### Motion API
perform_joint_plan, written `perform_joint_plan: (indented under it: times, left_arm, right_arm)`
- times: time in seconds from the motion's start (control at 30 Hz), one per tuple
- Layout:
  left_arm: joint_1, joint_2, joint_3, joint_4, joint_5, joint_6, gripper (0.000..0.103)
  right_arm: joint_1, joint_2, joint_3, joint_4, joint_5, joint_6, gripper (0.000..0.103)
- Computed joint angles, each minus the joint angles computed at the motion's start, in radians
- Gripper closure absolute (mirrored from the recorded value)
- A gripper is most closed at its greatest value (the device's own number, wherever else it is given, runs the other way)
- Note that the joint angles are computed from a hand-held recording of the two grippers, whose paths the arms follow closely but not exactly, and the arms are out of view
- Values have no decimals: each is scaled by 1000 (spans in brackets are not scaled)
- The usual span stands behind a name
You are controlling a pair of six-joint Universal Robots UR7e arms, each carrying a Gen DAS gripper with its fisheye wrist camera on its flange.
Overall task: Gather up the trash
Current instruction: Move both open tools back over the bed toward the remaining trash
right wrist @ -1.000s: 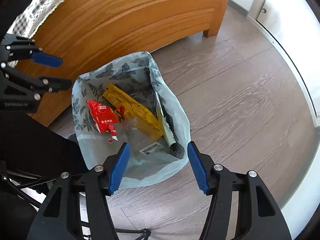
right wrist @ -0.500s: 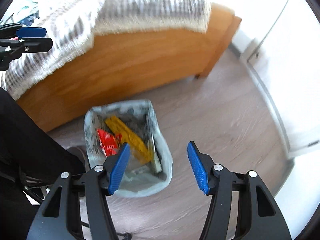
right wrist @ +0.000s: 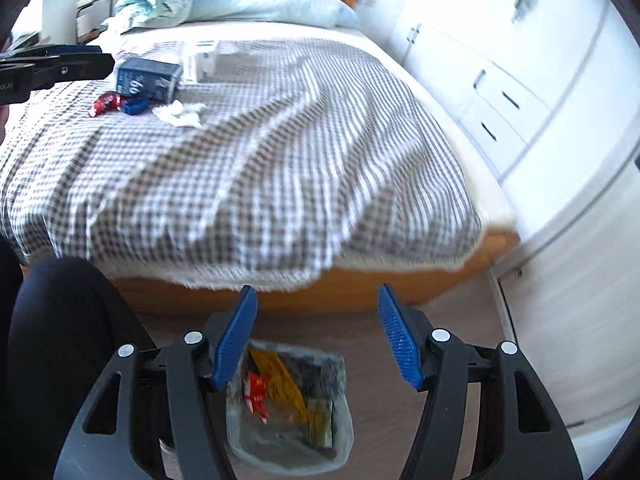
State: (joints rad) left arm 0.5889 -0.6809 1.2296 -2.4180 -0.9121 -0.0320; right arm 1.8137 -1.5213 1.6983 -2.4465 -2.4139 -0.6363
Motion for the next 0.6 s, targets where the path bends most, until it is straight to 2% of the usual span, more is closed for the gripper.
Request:
perform_joint_plan:
  times: [0.07, 0.2, 0.33, 0.43, 0.53, 0.6]
  left_arm:
    - [31, -32, 22, -25, 39, 51, 17]
    - [98, -41, 3, -55, 182, 207, 13]
    - [181, -11, -85, -20, 227, 344, 13]
    - [229, 42, -175, -20, 210, 485, 11]
    - [273, 80, -262, 57, 111, 616, 9]
    - [301, 121, -359, 178, 43, 617, 9]
  right_arm:
    - [18, 38, -21, -5, 18, -14, 42]
    - [38, 124, -64, -15, 41, -44, 40]
    - [47, 211, -127, -4, 65, -64, 40]
    - [48, 279, -185, -21, 92, -86, 40]
    - [40, 331, -237, -35, 121, -91, 40]
    - [29, 357, -268, -24, 143, -74, 40]
